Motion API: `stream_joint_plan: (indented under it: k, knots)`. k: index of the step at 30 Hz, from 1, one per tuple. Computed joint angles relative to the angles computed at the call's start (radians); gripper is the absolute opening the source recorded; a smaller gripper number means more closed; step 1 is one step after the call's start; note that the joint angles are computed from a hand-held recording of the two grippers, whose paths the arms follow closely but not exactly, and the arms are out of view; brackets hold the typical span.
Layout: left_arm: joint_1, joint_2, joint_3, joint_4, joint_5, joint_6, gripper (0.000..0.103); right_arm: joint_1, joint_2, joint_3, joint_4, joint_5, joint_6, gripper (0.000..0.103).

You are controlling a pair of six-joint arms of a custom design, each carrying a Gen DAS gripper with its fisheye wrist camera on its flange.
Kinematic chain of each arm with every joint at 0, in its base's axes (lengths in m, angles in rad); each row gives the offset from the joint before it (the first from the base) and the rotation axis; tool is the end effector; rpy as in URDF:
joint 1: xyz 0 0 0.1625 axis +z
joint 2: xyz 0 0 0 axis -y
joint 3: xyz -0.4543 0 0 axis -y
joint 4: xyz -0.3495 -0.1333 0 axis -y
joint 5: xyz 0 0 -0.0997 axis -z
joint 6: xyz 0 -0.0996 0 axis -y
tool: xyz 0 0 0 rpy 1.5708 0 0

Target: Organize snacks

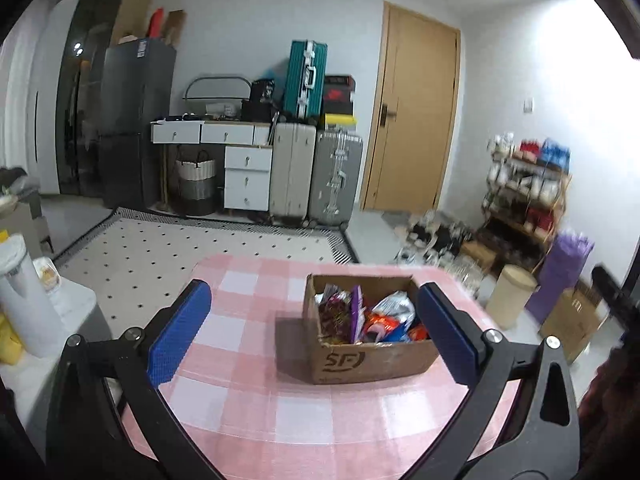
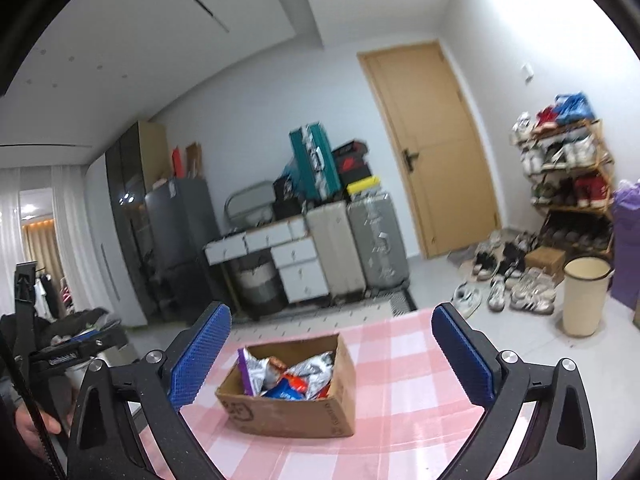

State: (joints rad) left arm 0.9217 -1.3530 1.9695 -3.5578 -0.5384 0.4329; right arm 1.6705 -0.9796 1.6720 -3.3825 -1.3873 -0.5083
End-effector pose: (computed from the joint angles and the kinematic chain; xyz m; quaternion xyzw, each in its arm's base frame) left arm -0.0996 -0.4933 0.4915 0.0790 0.7381 -0.5884 0.3205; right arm 0.2158 -0.6355 0.3636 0.2990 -0.7906 0.5334 0.0312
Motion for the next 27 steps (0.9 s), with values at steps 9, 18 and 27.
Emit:
stream_joint_plan:
  k: [9, 18, 27]
  knots:
    - [-0.002, 0.004, 0.107, -0.423, -0.019, 0.234, 0.103, -0.023, -0.036, 0.108, -0.092, 0.027, -0.093, 0.102]
    - [0.135, 0.076, 0.218, -0.666, -0.147, 0.319, 0.103, -0.079, 0.012, 0.181, -0.19, 0.027, -0.193, 0.102]
    - [0.278, 0.212, 0.219, -0.786, -0.291, 0.389, 0.103, -0.124, 0.079, 0.179, -0.235, 0.023, -0.251, 0.102]
